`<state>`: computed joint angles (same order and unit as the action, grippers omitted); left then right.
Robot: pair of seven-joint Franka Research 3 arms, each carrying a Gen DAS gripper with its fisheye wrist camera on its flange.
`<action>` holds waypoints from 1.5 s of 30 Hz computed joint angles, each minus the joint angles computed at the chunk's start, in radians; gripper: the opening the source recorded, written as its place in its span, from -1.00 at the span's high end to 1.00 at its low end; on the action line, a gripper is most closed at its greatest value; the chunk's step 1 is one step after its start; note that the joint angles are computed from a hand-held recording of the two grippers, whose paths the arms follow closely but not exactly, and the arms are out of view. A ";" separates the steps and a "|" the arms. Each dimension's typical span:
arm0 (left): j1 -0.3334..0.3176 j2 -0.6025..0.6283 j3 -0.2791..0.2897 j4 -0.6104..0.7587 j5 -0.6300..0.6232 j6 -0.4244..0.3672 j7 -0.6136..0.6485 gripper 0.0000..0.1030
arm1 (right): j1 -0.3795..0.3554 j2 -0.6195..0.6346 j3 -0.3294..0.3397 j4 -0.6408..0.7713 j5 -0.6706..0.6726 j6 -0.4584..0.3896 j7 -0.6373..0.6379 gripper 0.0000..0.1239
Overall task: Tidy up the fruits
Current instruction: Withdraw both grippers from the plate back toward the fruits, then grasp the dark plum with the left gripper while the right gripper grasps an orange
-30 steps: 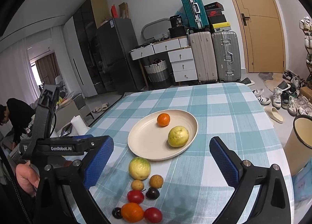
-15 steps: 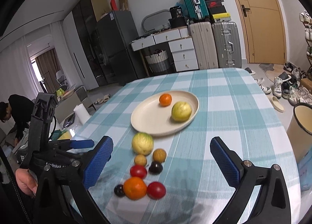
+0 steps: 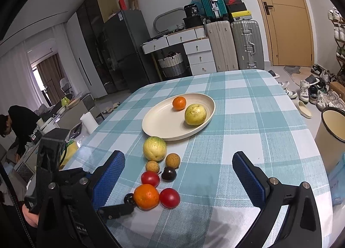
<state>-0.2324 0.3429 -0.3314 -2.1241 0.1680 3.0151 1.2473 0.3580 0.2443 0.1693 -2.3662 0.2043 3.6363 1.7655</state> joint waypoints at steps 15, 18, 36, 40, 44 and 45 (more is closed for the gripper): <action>0.044 0.026 -0.067 0.018 -0.046 -0.025 0.131 -0.22 | -0.058 0.001 0.022 -0.017 -0.096 0.001 0.118 -0.64; 0.084 0.026 -0.108 0.010 -0.089 -0.019 0.176 -0.07 | -0.060 0.001 0.022 -0.020 -0.110 0.002 0.133 -0.64; 0.214 0.016 -0.249 -0.032 -0.261 0.025 0.349 0.56 | -0.126 0.015 0.053 -0.010 -0.244 -0.016 0.248 -0.64; 0.264 0.000 -0.287 -0.054 -0.301 0.045 0.366 0.56 | -0.121 0.014 0.051 -0.004 -0.260 -0.039 0.241 -0.64; 0.367 -0.012 -0.372 -0.077 -0.372 0.067 0.397 0.56 | -0.114 0.016 0.055 0.004 -0.271 -0.069 0.216 -0.64; 0.393 -0.016 -0.392 -0.083 -0.388 0.074 0.403 0.56 | -0.113 0.017 0.058 0.005 -0.272 -0.075 0.209 -0.64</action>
<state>0.1605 0.3268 -0.7234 -2.2070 -0.2203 3.0886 1.6500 0.2453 0.2609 0.2271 -2.3607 -0.0678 3.5612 1.9742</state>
